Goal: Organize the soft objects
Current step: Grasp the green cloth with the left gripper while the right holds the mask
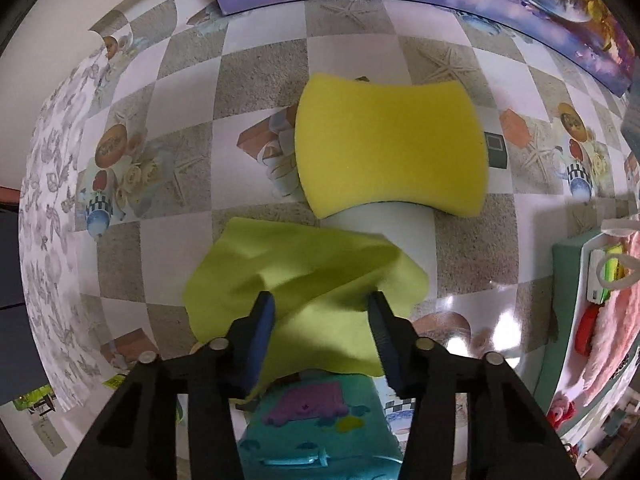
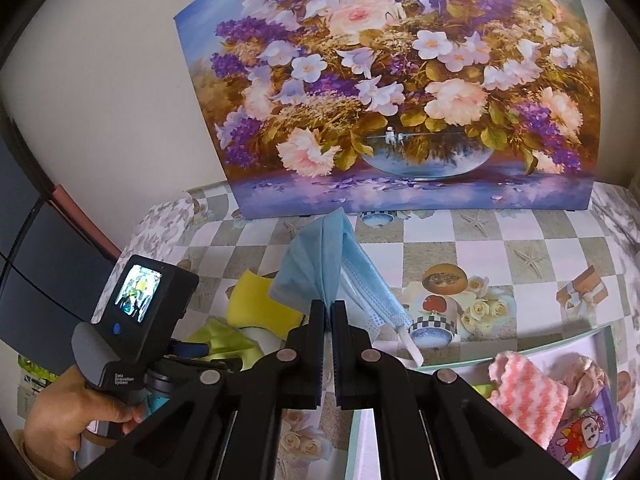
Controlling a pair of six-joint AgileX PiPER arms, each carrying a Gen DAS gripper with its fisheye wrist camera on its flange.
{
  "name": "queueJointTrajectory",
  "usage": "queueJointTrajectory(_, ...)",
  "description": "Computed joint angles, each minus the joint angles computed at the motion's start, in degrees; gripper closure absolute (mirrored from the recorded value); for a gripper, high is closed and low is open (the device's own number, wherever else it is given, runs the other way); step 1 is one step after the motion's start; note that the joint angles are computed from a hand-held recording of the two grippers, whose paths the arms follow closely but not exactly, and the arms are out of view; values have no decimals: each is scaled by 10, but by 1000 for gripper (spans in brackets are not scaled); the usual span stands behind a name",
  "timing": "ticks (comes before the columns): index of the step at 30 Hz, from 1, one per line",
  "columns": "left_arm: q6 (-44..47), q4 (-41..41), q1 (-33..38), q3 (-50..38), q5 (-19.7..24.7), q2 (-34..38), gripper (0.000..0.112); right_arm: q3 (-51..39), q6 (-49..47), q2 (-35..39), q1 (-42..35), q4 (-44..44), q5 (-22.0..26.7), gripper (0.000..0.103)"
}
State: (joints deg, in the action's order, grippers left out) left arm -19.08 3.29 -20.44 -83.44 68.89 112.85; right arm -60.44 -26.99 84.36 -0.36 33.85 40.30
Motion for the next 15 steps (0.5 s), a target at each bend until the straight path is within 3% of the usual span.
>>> queueJointTrajectory(3, 5, -8, 4, -15, 2, 18, 80, 1, -6, -2, -7, 6, 4, 99)
queueJointTrajectory(7, 7, -30, 18, 12, -32, 3, 100, 2, -13, -10, -18, 10, 13, 99)
queueJointTrajectory(15, -32, -19, 24, 55, -64, -74, 104, 1, -15, -43, -45, 8, 46, 99)
